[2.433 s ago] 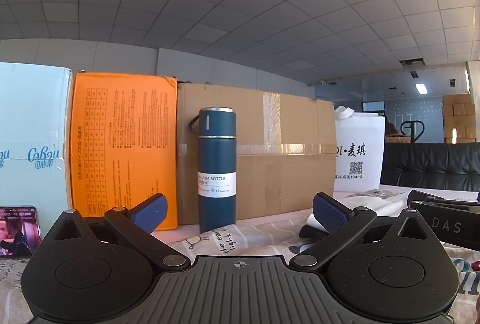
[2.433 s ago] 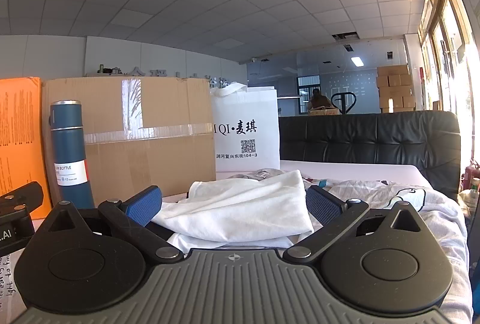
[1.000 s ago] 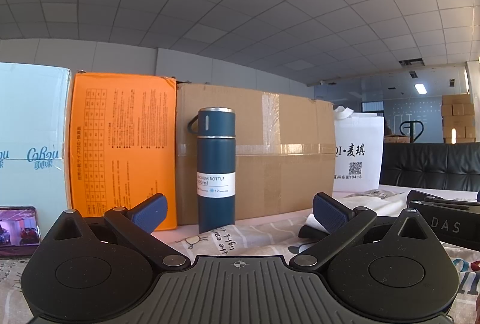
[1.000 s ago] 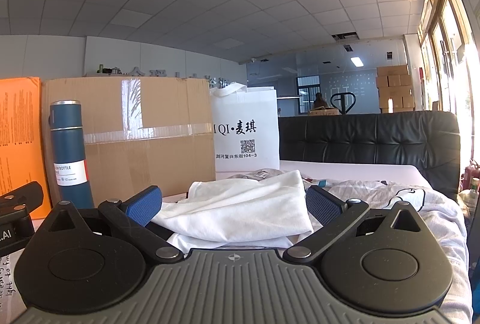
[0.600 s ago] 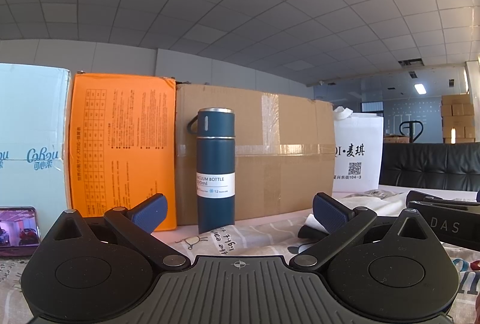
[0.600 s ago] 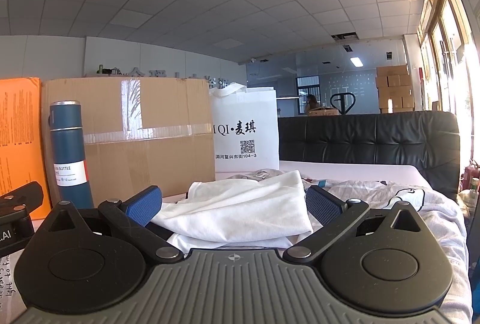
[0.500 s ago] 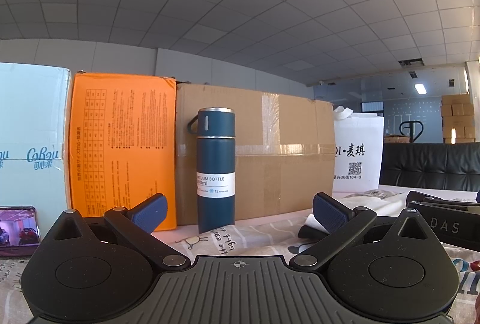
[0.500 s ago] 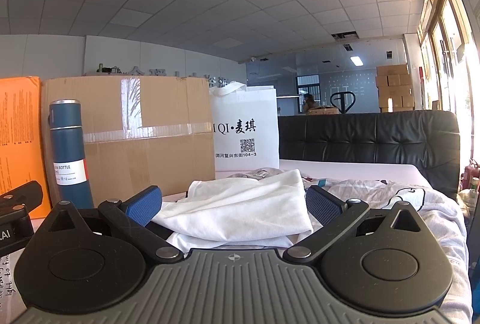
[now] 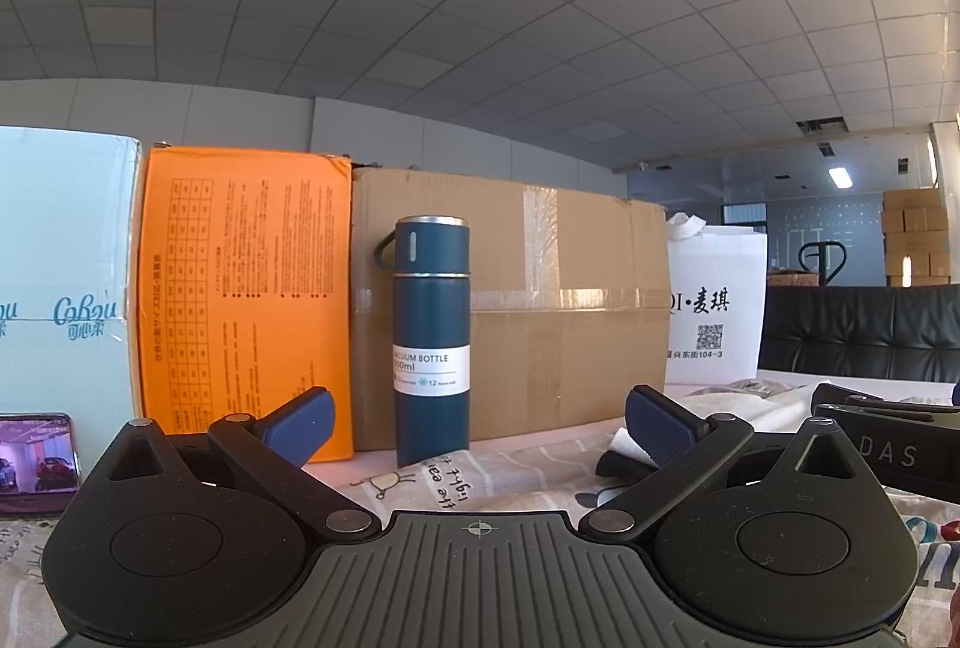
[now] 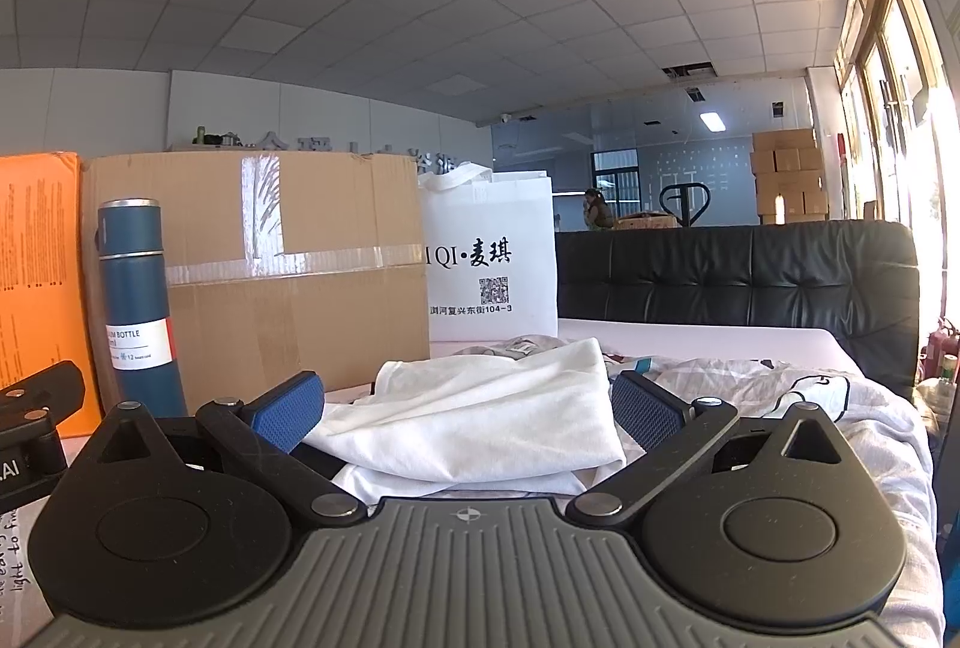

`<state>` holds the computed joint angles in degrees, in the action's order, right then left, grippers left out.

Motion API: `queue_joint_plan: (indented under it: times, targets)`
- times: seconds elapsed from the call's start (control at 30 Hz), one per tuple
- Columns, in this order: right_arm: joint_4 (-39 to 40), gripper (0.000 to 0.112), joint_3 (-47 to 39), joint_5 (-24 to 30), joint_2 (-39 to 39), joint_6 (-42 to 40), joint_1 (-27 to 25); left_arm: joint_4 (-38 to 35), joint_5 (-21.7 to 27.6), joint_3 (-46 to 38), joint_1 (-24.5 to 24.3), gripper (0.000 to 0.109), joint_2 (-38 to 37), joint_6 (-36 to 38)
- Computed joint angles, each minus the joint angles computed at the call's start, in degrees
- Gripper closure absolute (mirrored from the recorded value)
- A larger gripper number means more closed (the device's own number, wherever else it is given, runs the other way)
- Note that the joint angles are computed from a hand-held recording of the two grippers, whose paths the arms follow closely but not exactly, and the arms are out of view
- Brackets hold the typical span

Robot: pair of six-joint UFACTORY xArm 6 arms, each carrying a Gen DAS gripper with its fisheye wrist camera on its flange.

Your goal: Fold clothes

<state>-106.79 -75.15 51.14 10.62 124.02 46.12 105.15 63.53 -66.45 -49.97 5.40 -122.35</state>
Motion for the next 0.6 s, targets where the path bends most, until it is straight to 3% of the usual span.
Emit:
queue_joint_plan:
  times: [0.6]
  targets:
    - [0.0, 0.009, 0.1, -0.1, -0.1, 0.1, -0.1, 0.0, 0.2, -0.2, -0.2, 0.006, 0.2, 0.1]
